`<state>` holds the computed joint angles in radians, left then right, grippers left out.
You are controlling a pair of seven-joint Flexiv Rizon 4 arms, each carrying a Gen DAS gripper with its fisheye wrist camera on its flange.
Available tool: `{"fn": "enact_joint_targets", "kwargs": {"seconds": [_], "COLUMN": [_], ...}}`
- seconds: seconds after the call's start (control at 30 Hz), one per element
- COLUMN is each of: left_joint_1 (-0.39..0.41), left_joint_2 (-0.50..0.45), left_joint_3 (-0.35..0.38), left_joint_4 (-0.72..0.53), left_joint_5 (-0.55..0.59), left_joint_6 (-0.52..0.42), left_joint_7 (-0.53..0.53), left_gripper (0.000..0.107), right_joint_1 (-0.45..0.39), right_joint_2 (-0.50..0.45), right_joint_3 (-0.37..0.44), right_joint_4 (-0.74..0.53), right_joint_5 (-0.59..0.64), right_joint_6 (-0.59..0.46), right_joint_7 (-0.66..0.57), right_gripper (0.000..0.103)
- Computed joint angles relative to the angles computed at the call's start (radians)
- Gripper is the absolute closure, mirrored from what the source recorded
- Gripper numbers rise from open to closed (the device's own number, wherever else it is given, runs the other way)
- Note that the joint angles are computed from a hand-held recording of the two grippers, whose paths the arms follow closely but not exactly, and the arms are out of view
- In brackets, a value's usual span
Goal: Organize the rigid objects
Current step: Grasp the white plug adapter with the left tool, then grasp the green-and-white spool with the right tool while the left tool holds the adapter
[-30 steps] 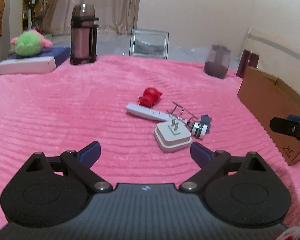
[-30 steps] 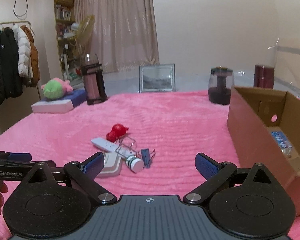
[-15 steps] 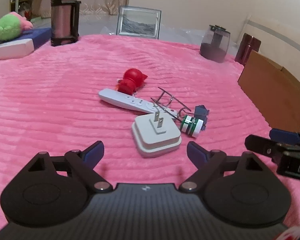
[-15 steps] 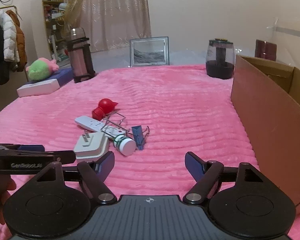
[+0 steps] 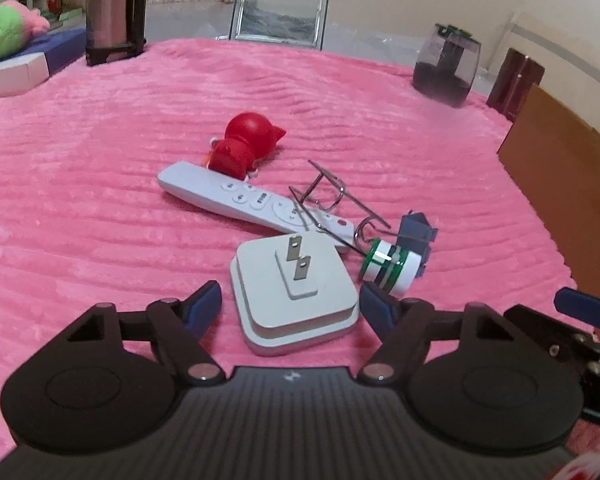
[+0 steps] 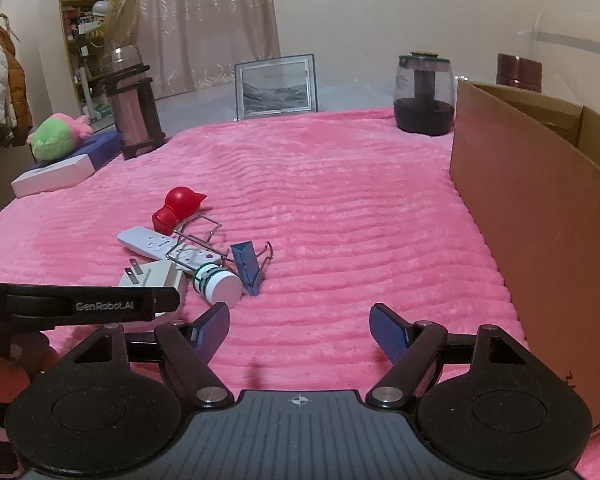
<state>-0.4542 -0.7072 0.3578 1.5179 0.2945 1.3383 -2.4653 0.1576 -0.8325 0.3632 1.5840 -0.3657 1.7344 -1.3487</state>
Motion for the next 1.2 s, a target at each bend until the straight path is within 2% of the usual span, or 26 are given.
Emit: {"fn": "enact_joint_targets", "kwargs": {"seconds": [0.27,0.5,0.7,0.87,0.97,1.07,1.2], "left_joint_1": [-0.004,-0.005,0.016,0.055,0.074,0.077,0.080], "left_joint_2": [-0.002,0.065,0.134,0.162,0.163,0.160,0.149], "left_joint_3": [0.007,0.029,0.039,0.017,0.004,0.005,0.005], "left_joint_4": [-0.006,0.072,0.159,0.203,0.228,0.253,0.281], "left_joint_5": [0.024,0.094,0.137,0.145,0.123,0.090,0.035], "left_joint_6": [-0.017,0.001,0.042,0.087,0.126,0.163,0.213], "left_joint_7": [0.017,0.040,0.059,0.107,0.141,0.169,0.206], "left_gripper": [0.044,0.045,0.045,0.045,0.045,0.045,0.045], "right_joint_1": [0.004,0.004,0.046,0.097,0.135,0.143,0.210], "right_joint_2": [-0.007,-0.011,-0.023,-0.052,-0.069,-0.098,-0.107], "right_joint_3": [0.005,0.042,0.044,0.028,-0.003,0.006,-0.085], "right_joint_4": [-0.009,-0.016,-0.044,-0.101,-0.140,-0.195,-0.234], "right_joint_5": [0.010,0.022,0.051,0.080,0.102,0.115,0.133], "right_joint_6": [-0.019,-0.034,-0.041,-0.062,-0.075,-0.117,-0.133], "right_joint_7": [0.003,0.000,0.028,0.079,0.117,0.141,0.181], "right_gripper": [0.028,0.028,0.029,0.042,0.047,0.050,0.053]}}
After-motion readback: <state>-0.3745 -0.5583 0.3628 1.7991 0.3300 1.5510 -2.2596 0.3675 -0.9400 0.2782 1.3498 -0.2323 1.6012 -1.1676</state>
